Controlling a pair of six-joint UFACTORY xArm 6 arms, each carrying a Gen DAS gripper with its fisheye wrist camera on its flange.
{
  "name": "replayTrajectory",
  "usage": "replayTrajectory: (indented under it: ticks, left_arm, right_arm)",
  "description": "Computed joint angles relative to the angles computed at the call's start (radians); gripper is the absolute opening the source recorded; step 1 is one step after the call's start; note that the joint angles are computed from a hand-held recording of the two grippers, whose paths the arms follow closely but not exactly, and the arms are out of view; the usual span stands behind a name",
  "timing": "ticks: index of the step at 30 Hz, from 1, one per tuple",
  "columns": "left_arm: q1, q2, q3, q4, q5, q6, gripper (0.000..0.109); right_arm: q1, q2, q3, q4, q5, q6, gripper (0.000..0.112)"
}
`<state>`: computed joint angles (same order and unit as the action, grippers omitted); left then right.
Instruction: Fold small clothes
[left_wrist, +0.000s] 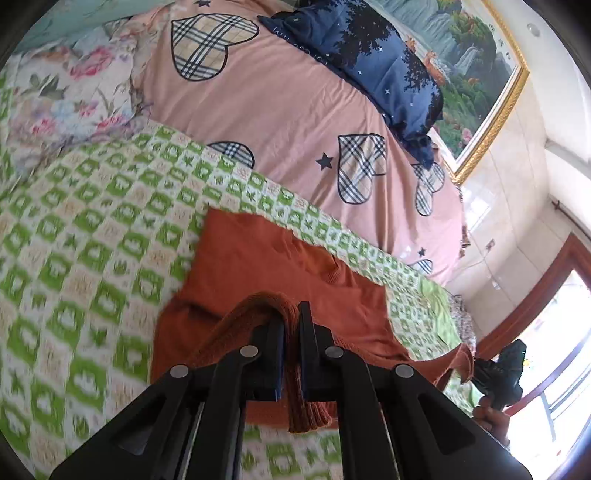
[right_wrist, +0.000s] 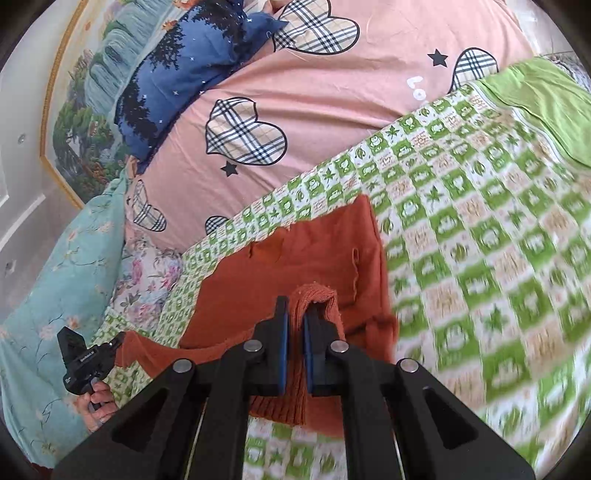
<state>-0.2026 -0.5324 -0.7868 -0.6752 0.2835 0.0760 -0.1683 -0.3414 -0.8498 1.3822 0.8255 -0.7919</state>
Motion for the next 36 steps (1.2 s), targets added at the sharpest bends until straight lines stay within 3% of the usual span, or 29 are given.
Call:
replayTrajectory:
  ticks: [11, 18, 21, 23, 26, 28, 29, 31, 34, 36]
  left_arm:
    - [0.106, 0.490, -0.425, 0.100, 0.059, -0.057, 0.005]
    - [0.128, 0.711, -0.626, 0.190, 0.096, -0.124, 0.005]
    - [0.137, 0.782, -0.687, 0.293, 0.144, -0.225, 0.006]
    - [0.141, 0.789, -0.682, 0.305, 0.183, -0.249, 0.007]
    - [0.118, 0.682, -0.536, 0.128, 0.143, -0.115, 0.014]
    - [0.087, 0.608, -0.454, 0.034, 0.143, -0.047, 0.021]
    - [0.061, 0.576, -0.418, -0.069, 0.155, 0.033, 0.027]
    - [0.017, 0.564, -0.401, -0.151, 0.193, 0.110, 0.030]
    - [-0.032, 0.633, -0.457, -0.082, 0.245, 0.075, 0.029]
    - [-0.038, 0.699, -0.527, 0.014, 0.256, 0.018, 0.029]
  right_arm:
    - [0.095, 0.418, -0.372, -0.134, -0.125, 0.151, 0.008]
    - [0.137, 0.585, -0.512, -0.323, -0.154, 0.308, 0.012]
    - [0.140, 0.579, -0.495, -0.364, -0.152, 0.342, 0.015]
    - [0.144, 0.503, -0.413, -0.365, -0.211, 0.344, 0.019]
    - [0.166, 0.359, -0.276, -0.231, -0.294, 0.217, 0.020]
    - [0.186, 0.317, -0.243, -0.118, -0.187, 0.065, 0.020]
    - [0.200, 0.325, -0.251, -0.121, -0.107, 0.021, 0.020]
    - [0.246, 0.364, -0.283, -0.214, -0.017, 0.007, 0.020]
    - [0.303, 0.443, -0.359, -0.448, -0.034, 0.118, 0.020]
    - [0.291, 0.514, -0.440, -0.489, -0.032, 0.177, 0.020]
